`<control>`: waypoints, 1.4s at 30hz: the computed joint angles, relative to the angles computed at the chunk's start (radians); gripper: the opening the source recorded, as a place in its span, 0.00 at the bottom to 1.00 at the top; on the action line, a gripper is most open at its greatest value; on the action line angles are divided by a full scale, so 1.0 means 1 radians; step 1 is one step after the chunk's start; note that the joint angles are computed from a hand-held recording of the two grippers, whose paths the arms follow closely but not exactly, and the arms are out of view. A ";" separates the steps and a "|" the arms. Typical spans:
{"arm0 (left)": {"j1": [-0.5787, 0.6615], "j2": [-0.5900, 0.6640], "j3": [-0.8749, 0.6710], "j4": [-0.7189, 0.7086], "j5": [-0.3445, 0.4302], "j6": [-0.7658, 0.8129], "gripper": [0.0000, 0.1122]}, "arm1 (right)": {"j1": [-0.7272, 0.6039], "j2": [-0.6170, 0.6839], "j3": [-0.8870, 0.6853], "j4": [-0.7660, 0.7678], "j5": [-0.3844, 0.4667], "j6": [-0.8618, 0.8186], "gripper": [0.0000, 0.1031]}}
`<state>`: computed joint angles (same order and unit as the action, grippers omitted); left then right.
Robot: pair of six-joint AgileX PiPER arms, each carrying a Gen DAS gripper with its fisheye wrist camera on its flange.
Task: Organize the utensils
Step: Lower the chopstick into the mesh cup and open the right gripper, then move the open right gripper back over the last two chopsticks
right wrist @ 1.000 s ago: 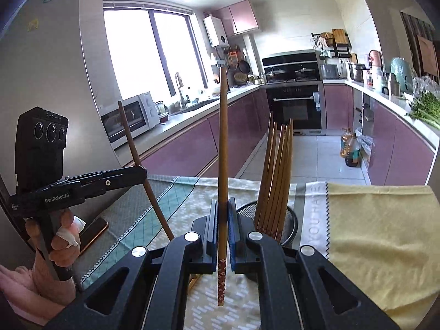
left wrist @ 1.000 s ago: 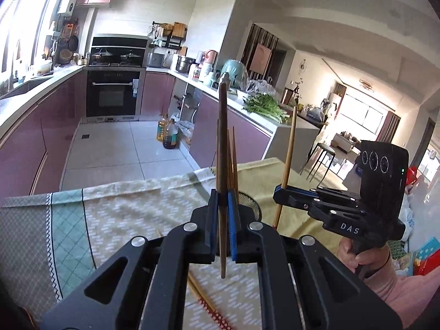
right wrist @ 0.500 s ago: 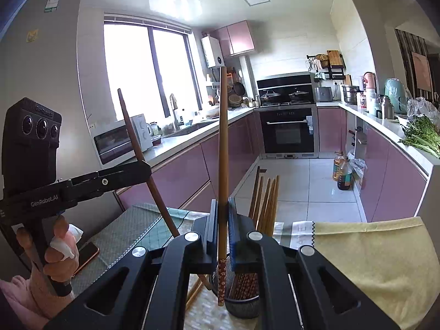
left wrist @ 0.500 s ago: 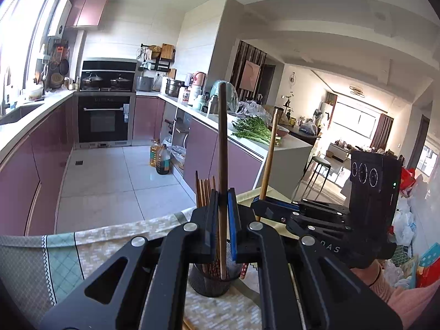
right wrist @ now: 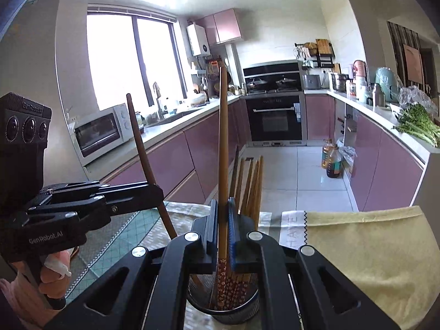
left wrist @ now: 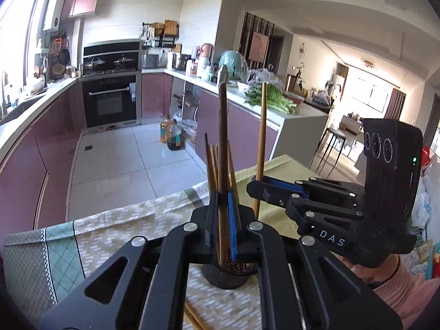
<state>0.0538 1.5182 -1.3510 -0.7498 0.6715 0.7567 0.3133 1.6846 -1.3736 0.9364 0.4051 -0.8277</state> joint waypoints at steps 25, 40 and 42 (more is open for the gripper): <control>0.031 0.201 -0.082 0.011 0.024 -0.001 0.16 | 0.002 0.088 -0.032 -0.185 0.049 0.210 0.08; 0.225 -0.069 0.373 -0.321 -0.078 0.444 0.37 | 0.066 -0.082 0.216 0.120 0.110 -0.212 0.37; 0.249 -0.073 0.403 -0.316 -0.073 0.453 0.37 | 0.090 -0.053 0.219 0.087 0.125 -0.174 0.37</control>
